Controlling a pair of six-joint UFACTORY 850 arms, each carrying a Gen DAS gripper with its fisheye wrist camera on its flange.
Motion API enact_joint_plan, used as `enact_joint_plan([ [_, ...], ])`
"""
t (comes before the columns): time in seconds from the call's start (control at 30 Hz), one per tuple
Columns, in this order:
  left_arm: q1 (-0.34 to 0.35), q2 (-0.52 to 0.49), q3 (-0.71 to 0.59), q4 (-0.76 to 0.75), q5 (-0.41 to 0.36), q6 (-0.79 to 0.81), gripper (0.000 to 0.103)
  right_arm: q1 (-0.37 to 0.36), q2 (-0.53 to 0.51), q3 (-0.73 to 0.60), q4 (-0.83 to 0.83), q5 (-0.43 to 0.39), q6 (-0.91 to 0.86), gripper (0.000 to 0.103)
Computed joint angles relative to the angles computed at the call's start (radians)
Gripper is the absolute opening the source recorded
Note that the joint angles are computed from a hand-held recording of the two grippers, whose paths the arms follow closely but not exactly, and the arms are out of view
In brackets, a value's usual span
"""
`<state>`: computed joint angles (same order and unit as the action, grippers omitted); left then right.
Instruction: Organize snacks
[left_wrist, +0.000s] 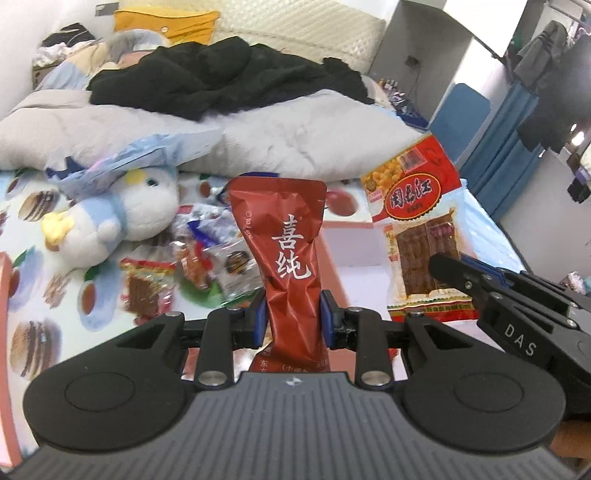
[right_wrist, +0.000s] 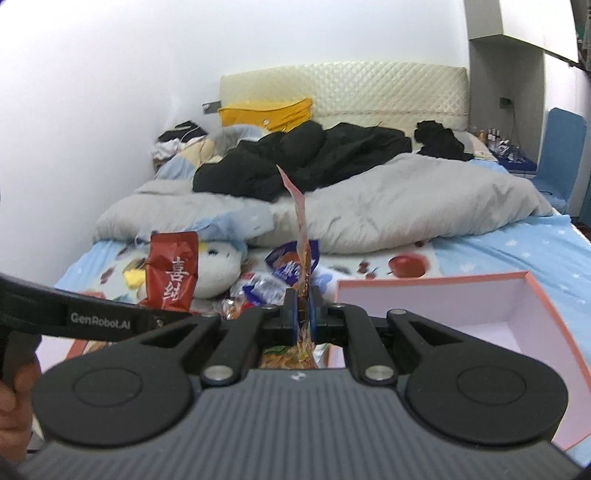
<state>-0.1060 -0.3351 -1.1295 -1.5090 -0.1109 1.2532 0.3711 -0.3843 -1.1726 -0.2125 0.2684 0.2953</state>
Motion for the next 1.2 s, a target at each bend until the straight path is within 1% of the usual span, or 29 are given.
enact_joint_plan([
  [0.1,-0.022,-0.006,-0.027,0.08,0.012,-0.072,0.033,-0.018,0.011,0.001,0.038,0.012,-0.039,0.009],
  [0.17,-0.028,-0.015,-0.051,0.119,-0.009,-0.124,0.033,-0.032,0.021,0.009,0.05,0.02,-0.055,0.009],
  [0.2,-0.032,-0.02,-0.062,0.116,-0.018,-0.124,0.033,-0.037,0.025,0.011,0.065,0.022,-0.071,0.009],
  [0.27,-0.048,-0.031,-0.085,0.124,-0.012,-0.126,0.033,-0.047,0.033,0.016,0.114,0.03,-0.127,0.009],
  [0.33,-0.063,-0.045,-0.108,0.164,-0.011,-0.171,0.033,-0.057,0.038,0.019,0.169,0.032,-0.19,0.009],
  [0.4,-0.078,-0.059,-0.129,0.191,-0.013,-0.193,0.033,-0.07,0.041,0.025,0.198,0.034,-0.216,0.009],
  [0.5,-0.102,-0.086,-0.163,0.288,-0.015,-0.286,0.033,-0.094,0.046,0.037,0.224,0.036,-0.232,0.009],
  [0.6,-0.127,-0.123,-0.202,0.427,-0.025,-0.423,0.033,-0.12,0.039,0.041,0.216,0.025,-0.224,0.009],
  [0.67,-0.146,-0.15,-0.229,0.55,-0.033,-0.546,0.033,-0.136,0.029,0.043,0.212,0.017,-0.217,0.009],
  [0.73,-0.163,-0.173,-0.251,0.605,-0.041,-0.59,0.033,-0.149,0.019,0.045,0.223,0.012,-0.226,0.009],
  [0.87,-0.188,-0.233,-0.306,0.762,-0.067,-0.746,0.033,-0.176,-0.006,0.041,0.182,-0.006,-0.182,0.009],
  [0.97,-0.202,-0.277,-0.347,0.898,-0.085,-0.887,0.033,-0.187,-0.025,0.038,0.183,-0.017,-0.189,0.009],
  [1.03,-0.205,-0.309,-0.378,0.93,-0.108,-0.932,0.033,-0.194,-0.039,0.034,0.168,-0.022,-0.171,0.009],
  [1.13,-0.215,-0.344,-0.413,1.054,-0.124,-1.042,0.033,-0.199,-0.063,0.024,0.177,-0.032,-0.178,0.01],
  [1.2,-0.216,-0.365,-0.432,1.064,-0.141,-1.054,0.033,-0.21,-0.077,0.018,0.069,-0.04,-0.071,0.01],
])
